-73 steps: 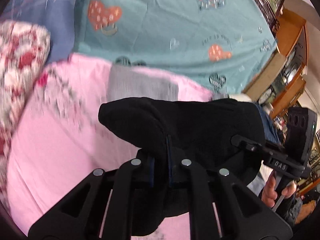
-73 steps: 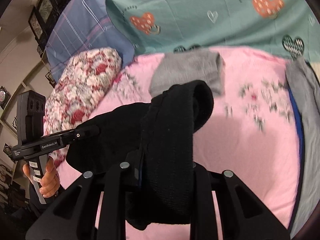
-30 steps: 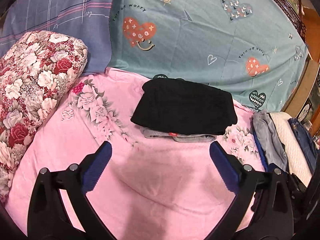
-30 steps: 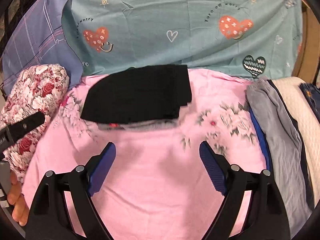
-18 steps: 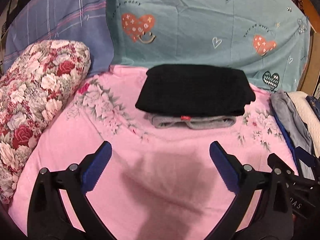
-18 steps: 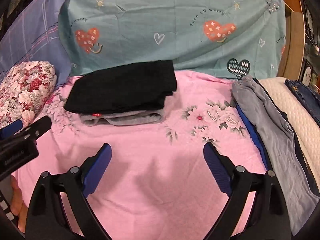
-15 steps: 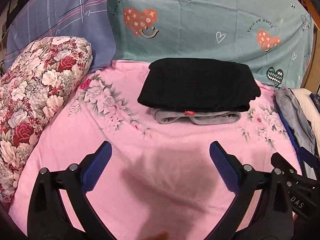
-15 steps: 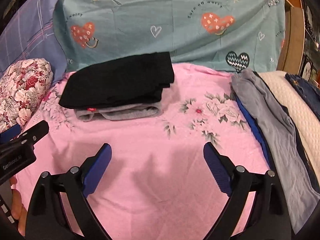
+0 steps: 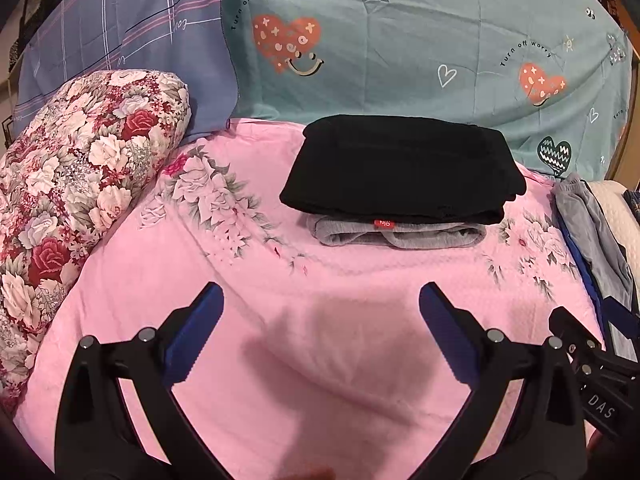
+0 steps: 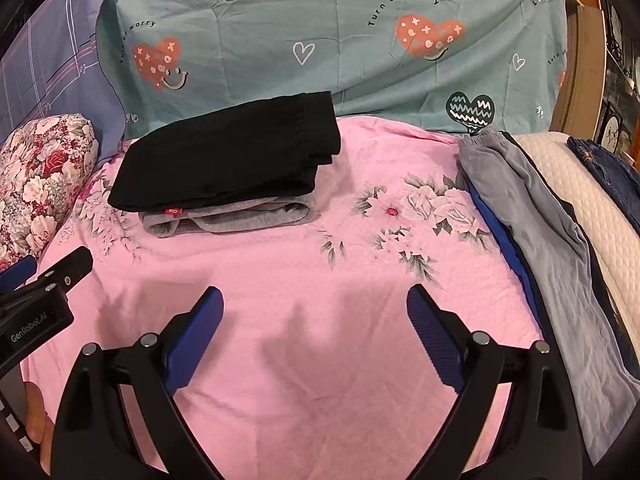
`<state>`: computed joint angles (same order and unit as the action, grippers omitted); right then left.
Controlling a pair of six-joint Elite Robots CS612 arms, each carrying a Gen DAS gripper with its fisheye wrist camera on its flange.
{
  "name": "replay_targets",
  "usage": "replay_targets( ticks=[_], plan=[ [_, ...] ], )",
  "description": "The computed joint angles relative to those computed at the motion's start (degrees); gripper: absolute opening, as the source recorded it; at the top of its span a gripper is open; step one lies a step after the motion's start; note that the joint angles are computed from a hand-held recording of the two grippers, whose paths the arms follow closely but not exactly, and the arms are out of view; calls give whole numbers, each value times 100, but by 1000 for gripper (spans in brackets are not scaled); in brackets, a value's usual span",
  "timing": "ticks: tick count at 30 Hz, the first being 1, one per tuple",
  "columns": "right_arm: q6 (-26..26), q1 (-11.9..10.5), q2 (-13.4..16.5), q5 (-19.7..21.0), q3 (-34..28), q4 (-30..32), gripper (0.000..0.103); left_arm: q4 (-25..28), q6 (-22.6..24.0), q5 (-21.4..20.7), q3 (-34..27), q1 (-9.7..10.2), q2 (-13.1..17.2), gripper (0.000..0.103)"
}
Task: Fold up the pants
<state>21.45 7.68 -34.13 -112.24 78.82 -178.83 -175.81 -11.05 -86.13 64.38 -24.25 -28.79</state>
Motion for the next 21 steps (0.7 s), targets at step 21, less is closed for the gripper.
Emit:
replay_targets(
  ticks=[21],
  plan=[
    [-13, 2, -21, 47, 24, 28, 93, 118, -48, -108, -40, 11, 17, 100]
  ],
)
